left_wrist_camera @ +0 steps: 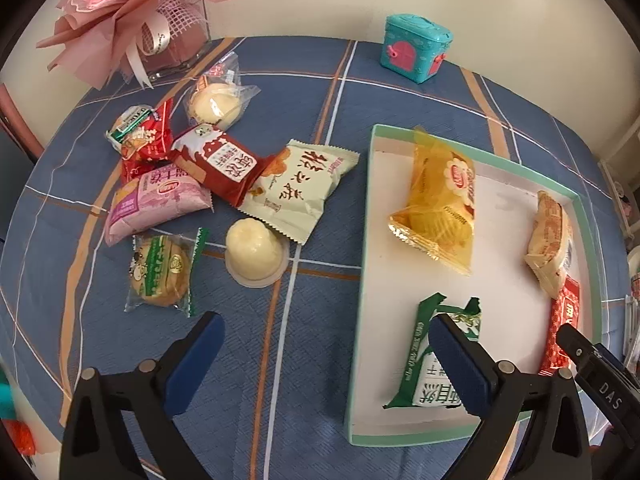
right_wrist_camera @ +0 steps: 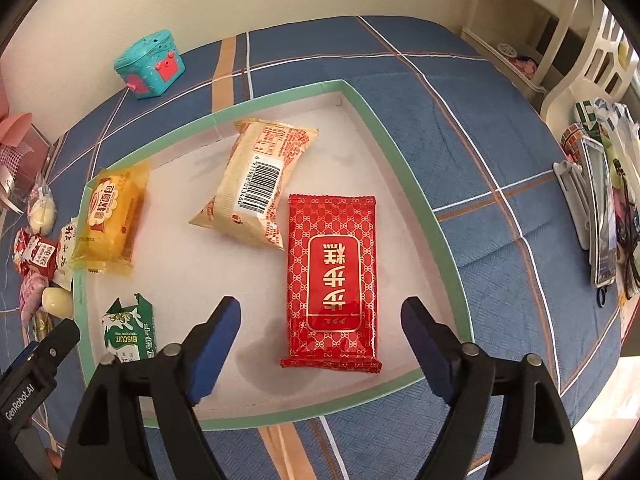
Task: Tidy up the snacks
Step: 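Lower both snacks into the tray and open both tools to release, then withdraw both tools from the tray back toward the snack pile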
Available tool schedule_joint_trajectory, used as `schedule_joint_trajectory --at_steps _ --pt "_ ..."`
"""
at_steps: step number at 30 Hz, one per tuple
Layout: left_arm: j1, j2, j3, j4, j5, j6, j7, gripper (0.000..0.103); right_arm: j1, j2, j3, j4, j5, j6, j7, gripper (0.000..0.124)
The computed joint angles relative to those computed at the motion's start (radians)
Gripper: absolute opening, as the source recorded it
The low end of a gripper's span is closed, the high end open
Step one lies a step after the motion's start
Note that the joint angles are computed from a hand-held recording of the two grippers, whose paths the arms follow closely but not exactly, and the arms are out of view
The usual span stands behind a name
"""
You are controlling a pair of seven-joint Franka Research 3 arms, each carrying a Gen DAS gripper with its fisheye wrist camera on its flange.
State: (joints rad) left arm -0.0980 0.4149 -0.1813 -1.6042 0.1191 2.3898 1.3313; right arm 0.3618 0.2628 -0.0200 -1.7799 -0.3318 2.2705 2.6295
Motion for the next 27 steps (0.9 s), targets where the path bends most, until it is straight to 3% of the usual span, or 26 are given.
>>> schedule_joint_trajectory --at_steps 5,11,27 --pt "-0.008 0.016 0.009 0.012 0.021 -0.002 -0.018 0.103 0.003 0.002 -0.002 0.002 -0.012 0.000 -0.003 0.095" --pt "-0.007 0.020 0.013 0.009 0.036 0.008 -0.038 0.103 0.007 0.002 -0.003 -0.001 -0.033 0.027 0.000 0.101" --pt "0.017 0.033 0.016 0.031 0.020 0.037 -0.031 0.103 0.018 0.012 0.006 0.022 -0.019 0.096 -0.020 0.102"
